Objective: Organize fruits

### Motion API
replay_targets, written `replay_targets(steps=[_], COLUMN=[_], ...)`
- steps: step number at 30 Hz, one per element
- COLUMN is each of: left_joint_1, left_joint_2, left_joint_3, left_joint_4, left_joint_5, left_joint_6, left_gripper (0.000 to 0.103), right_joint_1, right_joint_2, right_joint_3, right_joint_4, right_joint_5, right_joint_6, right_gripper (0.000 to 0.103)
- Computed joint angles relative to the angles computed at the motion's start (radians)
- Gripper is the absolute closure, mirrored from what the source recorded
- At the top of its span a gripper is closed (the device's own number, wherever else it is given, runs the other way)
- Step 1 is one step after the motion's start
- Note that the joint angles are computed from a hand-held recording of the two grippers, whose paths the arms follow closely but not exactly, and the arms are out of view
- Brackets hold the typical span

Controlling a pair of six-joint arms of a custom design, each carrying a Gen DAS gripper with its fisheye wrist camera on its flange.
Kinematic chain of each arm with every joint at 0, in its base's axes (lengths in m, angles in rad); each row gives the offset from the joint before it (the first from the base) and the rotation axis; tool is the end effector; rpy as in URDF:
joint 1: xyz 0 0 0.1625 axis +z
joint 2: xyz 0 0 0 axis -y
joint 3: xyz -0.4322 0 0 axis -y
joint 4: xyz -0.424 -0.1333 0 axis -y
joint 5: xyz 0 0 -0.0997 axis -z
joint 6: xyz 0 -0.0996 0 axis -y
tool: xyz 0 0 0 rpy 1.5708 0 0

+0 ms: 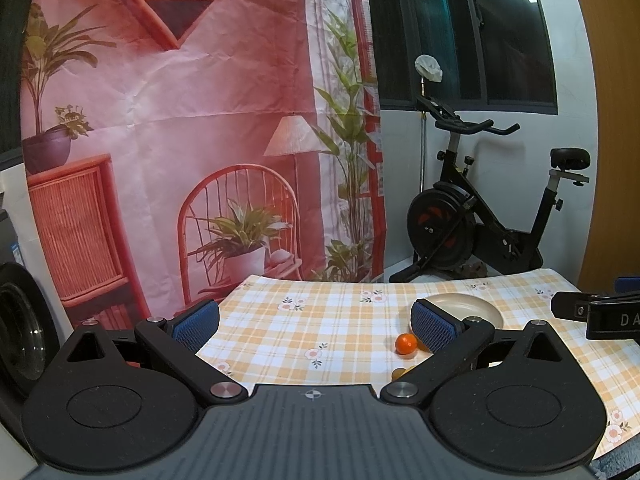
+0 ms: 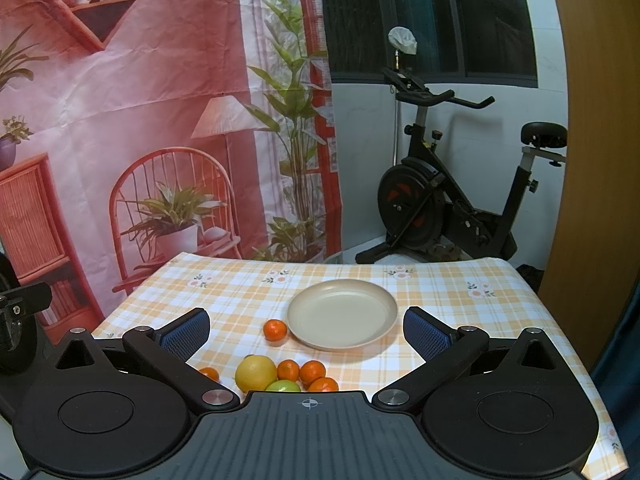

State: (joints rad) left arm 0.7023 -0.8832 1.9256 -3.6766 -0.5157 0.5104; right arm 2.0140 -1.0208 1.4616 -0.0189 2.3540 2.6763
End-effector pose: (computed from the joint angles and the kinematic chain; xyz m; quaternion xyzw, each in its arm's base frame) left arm -0.3002 -0.5422 0.1936 0.2768 0.7370 -0.5083 0.3490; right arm 0.3284 -0.5448 0.2302 0.1541 -0.7883 0.4987 0.3259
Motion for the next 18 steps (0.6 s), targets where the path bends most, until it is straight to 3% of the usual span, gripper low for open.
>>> replay_targets(steps=[18], left_joint_1=[0.000], left_joint_2=[0.004], left_joint_3=[0.002], left_joint_4=[-0.023], left_joint_5=[-0.006], left_joint_6=[0.015], left_gripper=[0.000], right_joint_1=[0.000], right_joint_2=[0.001], right_joint_3=[-0.003], right_joint_4=[0.002], right_joint_5=[-0.001], right_joint_6=[0.004], right_gripper=[0.000])
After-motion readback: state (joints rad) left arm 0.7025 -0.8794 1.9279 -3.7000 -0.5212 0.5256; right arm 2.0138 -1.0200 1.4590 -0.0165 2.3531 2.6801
